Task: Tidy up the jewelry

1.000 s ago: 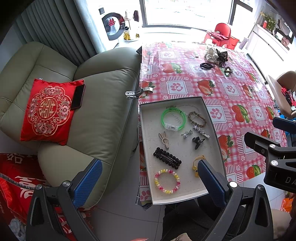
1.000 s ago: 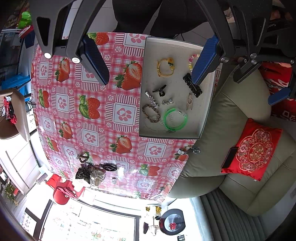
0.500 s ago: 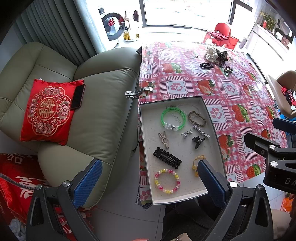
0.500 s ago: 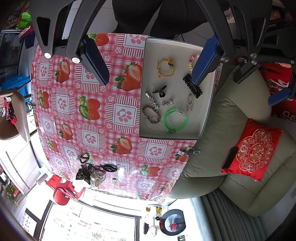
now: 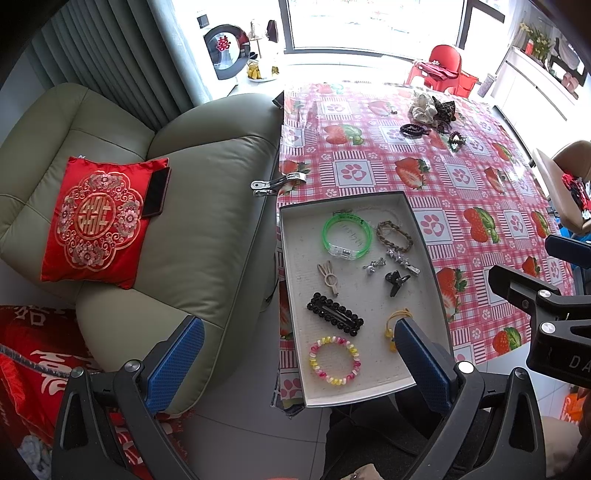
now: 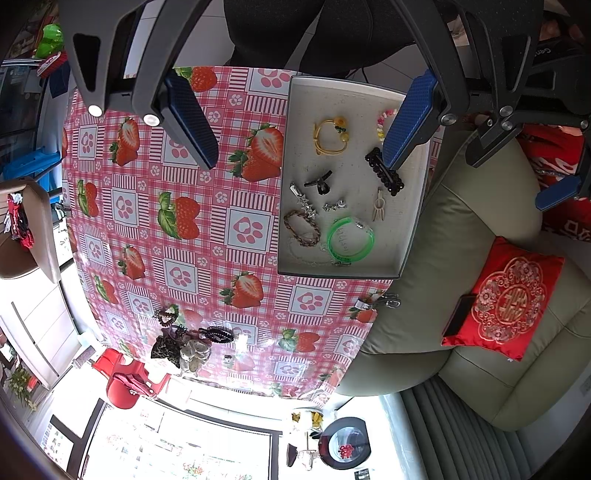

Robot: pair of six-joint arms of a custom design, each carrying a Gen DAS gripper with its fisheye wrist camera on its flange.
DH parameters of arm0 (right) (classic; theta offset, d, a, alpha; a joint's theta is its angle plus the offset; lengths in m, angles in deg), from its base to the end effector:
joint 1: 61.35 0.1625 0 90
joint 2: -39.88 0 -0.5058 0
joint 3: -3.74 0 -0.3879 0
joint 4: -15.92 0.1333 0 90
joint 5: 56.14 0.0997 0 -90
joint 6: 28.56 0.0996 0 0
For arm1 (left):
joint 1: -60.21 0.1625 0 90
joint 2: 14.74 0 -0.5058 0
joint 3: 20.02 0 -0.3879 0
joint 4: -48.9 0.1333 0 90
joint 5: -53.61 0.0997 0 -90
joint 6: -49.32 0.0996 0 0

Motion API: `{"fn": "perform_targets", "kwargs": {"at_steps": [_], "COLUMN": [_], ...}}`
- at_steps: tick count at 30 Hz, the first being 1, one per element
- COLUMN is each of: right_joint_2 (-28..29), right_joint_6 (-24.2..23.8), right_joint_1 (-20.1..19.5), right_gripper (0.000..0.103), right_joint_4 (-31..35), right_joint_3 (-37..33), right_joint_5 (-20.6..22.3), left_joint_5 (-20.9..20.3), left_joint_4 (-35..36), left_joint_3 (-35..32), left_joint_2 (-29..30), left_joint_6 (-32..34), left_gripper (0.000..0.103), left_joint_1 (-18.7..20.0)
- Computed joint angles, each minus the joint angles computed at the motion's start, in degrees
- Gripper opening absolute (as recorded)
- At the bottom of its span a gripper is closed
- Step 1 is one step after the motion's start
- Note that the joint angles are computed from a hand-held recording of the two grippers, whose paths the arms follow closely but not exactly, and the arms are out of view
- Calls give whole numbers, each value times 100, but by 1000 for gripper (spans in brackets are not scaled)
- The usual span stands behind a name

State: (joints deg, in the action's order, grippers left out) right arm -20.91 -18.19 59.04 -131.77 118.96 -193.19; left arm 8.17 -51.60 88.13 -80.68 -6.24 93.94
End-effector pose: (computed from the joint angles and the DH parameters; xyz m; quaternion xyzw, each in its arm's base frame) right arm 0.3434 -0.4662 0.2264 0.1481 -0.9045 0.1634 0.3649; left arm -0.3371 -0.4694 0.2510 0.1091 0.8895 -0.1604 0.4138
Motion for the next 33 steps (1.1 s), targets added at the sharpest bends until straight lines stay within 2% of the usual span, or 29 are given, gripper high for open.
{"fn": "perform_targets", "kwargs": {"at_steps": [33], "right_joint_2": [6], "right_joint_6": [20], "right_joint_1": [-1], "right_gripper": [92], "right_joint_4": [7], "right_joint_3": [-3], "right_joint_5": [4], "left_joint_5": [-26], "left_joint_4": [-14], "left_joint_3": [42], "left_joint_2": [-6], "left_joint_6": [43], "left_gripper": [103], "left_joint_1": [0]}}
